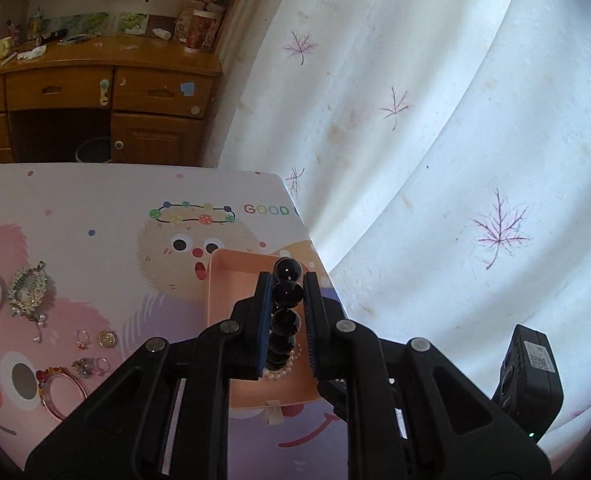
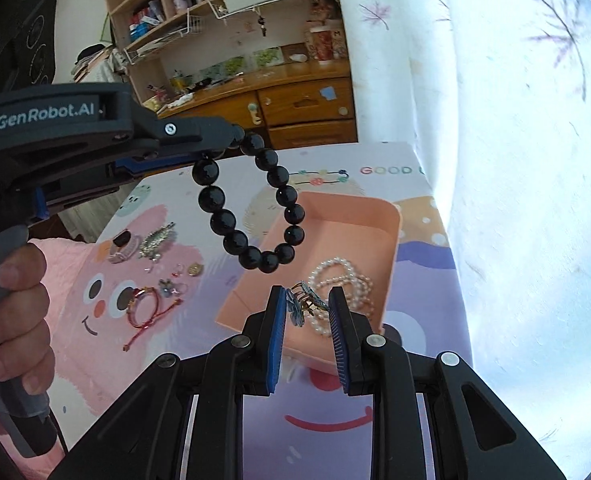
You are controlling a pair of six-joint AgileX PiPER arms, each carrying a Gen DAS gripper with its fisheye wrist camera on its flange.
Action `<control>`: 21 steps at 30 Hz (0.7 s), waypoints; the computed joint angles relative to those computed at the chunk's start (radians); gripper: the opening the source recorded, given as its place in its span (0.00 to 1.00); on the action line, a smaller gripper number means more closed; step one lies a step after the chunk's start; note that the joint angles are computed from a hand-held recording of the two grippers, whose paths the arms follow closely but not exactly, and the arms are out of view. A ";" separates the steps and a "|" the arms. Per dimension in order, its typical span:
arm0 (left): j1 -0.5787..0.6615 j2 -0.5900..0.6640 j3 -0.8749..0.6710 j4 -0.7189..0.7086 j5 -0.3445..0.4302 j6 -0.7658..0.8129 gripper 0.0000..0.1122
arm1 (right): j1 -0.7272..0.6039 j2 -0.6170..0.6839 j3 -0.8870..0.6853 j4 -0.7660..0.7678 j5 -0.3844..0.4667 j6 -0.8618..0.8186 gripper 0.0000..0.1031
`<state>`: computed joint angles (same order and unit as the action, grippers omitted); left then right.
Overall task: Organize jewelry
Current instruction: 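Lower the black bead bracelet and charm into the peach box and release, then grasp the pink-strap smartwatch with the left tool while the right tool grasps the red bangle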
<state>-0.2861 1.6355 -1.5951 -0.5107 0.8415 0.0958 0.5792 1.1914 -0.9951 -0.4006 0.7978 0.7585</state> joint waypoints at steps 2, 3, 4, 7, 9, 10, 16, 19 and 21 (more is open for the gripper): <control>-0.006 0.017 0.004 -0.004 -0.010 0.003 0.11 | -0.022 -0.012 0.019 0.010 -0.011 -0.014 0.21; -0.008 0.024 0.003 -0.007 -0.013 0.004 0.11 | -0.021 -0.007 0.018 0.006 -0.012 -0.008 0.21; -0.017 0.033 0.000 0.000 -0.018 -0.004 0.11 | -0.026 -0.011 0.024 0.009 -0.012 -0.011 0.21; -0.003 0.056 -0.021 -0.029 0.019 0.030 0.11 | -0.032 0.011 0.016 0.038 -0.008 -0.012 0.45; 0.004 0.068 -0.048 -0.014 0.054 0.032 0.17 | -0.025 0.023 0.000 0.033 -0.008 0.004 0.49; -0.002 0.072 -0.058 0.020 0.062 0.009 0.20 | -0.018 0.023 0.002 0.020 -0.004 0.021 0.49; 0.084 0.022 -0.021 0.035 0.088 -0.009 0.48 | 0.025 0.061 -0.037 0.011 0.009 0.083 0.49; 0.146 0.005 -0.004 0.070 0.126 -0.014 0.49 | 0.054 0.083 -0.068 0.016 0.024 0.121 0.49; 0.193 -0.016 0.024 0.080 0.143 0.004 0.52 | 0.080 0.101 -0.090 0.014 0.031 0.167 0.53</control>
